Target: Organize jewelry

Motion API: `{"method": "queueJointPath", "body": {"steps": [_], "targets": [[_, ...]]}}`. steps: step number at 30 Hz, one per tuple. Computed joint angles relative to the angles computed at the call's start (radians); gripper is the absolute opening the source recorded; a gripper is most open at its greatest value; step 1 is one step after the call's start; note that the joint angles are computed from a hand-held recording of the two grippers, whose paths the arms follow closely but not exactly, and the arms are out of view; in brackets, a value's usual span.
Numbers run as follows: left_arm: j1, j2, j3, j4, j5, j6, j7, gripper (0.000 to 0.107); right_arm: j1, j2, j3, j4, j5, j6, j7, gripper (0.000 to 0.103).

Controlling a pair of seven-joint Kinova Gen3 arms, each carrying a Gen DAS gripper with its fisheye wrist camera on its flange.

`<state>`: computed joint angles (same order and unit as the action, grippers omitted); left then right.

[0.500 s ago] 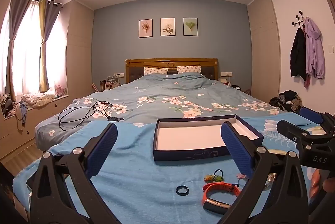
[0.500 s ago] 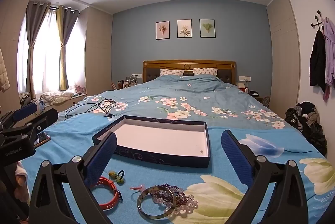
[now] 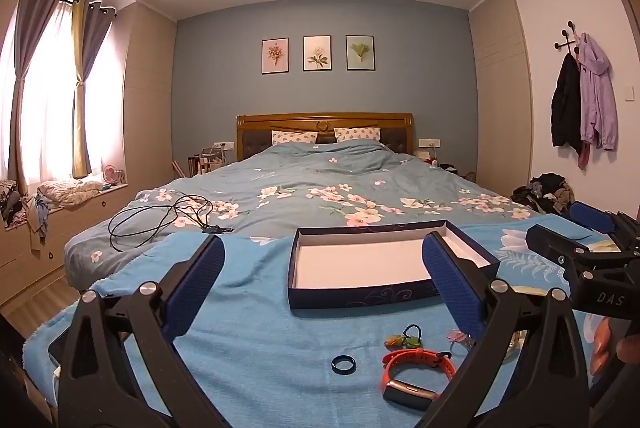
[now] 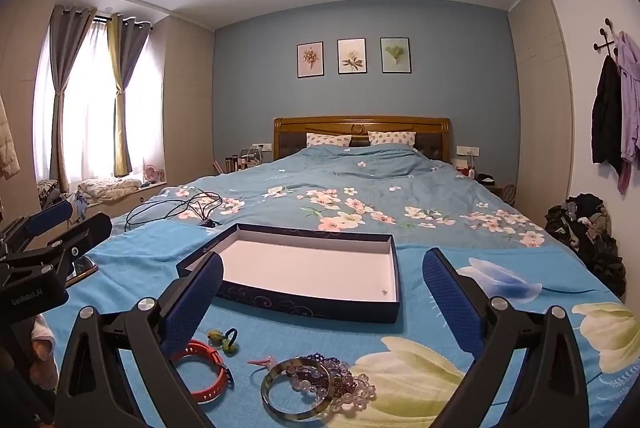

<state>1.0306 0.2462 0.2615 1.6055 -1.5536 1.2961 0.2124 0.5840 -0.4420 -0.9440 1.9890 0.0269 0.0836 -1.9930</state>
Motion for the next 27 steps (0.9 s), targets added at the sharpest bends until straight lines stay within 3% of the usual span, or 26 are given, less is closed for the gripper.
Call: {"method": "queueJointPath", "body": {"steps": [27], "targets": [[0.014, -0.003, 0.003, -0.016, -0.001, 0.012, -0.016, 0.097, -0.002, 0.002, 0.006, 0.001, -0.009, -0.013, 0.016, 0.097]]}}
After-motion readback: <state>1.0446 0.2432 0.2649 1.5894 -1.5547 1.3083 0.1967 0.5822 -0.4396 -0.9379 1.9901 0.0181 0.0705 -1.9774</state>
